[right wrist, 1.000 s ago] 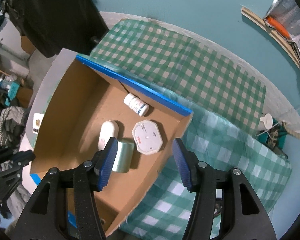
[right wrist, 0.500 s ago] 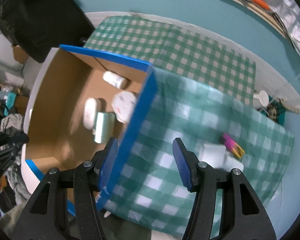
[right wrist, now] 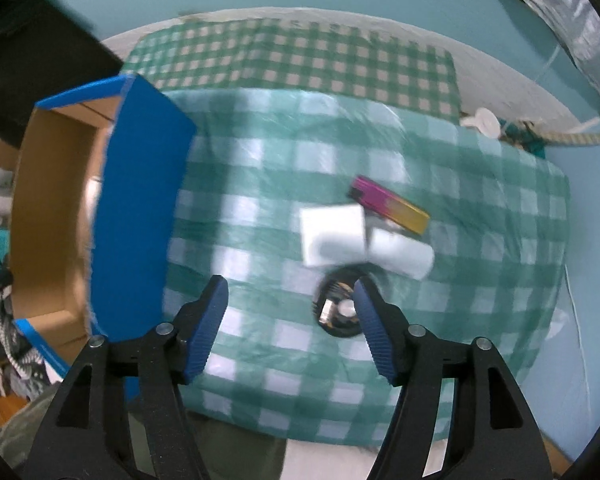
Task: Organize rigid objects
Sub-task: 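Move the right tool to the black round fan and grasp it, then lift the black fan with the right tool and carry it over the box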
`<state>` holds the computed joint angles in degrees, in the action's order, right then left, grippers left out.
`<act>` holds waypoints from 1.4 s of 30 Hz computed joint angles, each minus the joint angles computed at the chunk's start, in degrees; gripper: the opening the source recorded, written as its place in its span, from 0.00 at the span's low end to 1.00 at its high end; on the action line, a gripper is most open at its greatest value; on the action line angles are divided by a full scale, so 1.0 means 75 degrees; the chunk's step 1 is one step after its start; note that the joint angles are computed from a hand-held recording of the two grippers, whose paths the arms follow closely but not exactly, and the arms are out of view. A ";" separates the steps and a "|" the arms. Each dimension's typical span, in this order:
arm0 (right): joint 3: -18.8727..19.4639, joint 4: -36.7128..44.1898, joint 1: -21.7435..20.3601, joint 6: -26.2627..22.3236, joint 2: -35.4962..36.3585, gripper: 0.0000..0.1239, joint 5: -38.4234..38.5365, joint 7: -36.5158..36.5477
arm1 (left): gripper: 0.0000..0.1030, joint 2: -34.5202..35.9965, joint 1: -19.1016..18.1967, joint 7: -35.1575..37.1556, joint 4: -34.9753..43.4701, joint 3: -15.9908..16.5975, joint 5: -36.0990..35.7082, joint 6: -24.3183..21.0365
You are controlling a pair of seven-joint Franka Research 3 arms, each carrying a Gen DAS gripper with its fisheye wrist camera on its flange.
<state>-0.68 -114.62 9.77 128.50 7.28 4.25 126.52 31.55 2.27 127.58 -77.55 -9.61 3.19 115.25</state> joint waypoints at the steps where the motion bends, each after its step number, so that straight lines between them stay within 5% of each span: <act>1: -0.0011 -0.0099 -0.0010 0.0000 -0.0037 0.54 0.0024 0.0036 | 0.03 -0.0003 0.0002 -0.0001 -0.0003 0.0001 0.0003 0.0002; 24: -0.0097 -0.1084 -0.0010 0.0822 0.0390 0.57 0.0083 0.0262 | 0.03 -0.0154 0.0002 -0.0103 -0.0249 0.0027 0.0075 0.0113; 42: 0.0013 -0.0823 0.0288 0.0613 0.0479 0.50 -0.0319 0.0467 | 0.03 -0.0172 0.0005 -0.0101 -0.0283 0.0030 0.0090 0.0123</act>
